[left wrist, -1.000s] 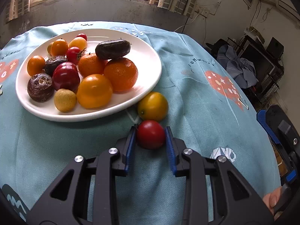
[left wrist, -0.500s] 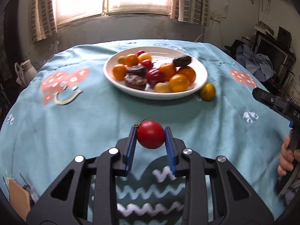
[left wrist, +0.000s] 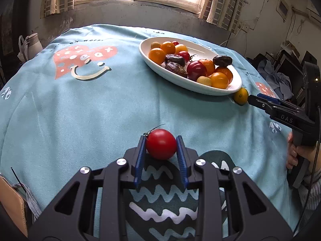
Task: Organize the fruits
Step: 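Hold the tomato in the left tool while the right tool grasps the yellow-orange fruit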
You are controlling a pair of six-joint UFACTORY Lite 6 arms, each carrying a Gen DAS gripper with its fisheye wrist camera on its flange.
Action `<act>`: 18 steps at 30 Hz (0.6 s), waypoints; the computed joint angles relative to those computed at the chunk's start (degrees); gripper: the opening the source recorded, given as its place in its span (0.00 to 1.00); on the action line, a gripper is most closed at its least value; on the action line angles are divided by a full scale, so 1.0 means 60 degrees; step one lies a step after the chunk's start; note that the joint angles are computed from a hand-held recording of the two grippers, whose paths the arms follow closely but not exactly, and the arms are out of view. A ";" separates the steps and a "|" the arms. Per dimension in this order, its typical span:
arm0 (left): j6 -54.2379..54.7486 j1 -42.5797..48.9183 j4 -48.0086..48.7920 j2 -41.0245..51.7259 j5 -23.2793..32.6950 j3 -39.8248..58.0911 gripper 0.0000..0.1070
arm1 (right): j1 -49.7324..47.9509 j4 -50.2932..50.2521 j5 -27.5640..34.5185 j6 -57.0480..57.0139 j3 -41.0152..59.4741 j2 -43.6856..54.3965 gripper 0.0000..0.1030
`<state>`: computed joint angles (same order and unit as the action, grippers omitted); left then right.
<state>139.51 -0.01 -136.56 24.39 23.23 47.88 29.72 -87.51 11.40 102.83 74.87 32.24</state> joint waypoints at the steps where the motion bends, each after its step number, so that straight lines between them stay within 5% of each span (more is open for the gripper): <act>1: -0.0054 -0.0023 0.0057 0.0057 -0.0040 0.0056 0.28 | 0.0010 0.0157 0.0039 -0.0178 0.0133 0.0131 0.53; 10: -0.0316 -0.0046 0.0349 0.0256 -0.0142 0.0263 0.29 | 0.0126 0.2947 0.0584 -0.3228 0.1487 0.1185 0.47; 18: -0.0651 0.0017 0.0677 0.0364 -0.0036 0.0340 0.29 | 0.0115 0.0767 0.0418 -0.0472 0.0411 0.0418 0.34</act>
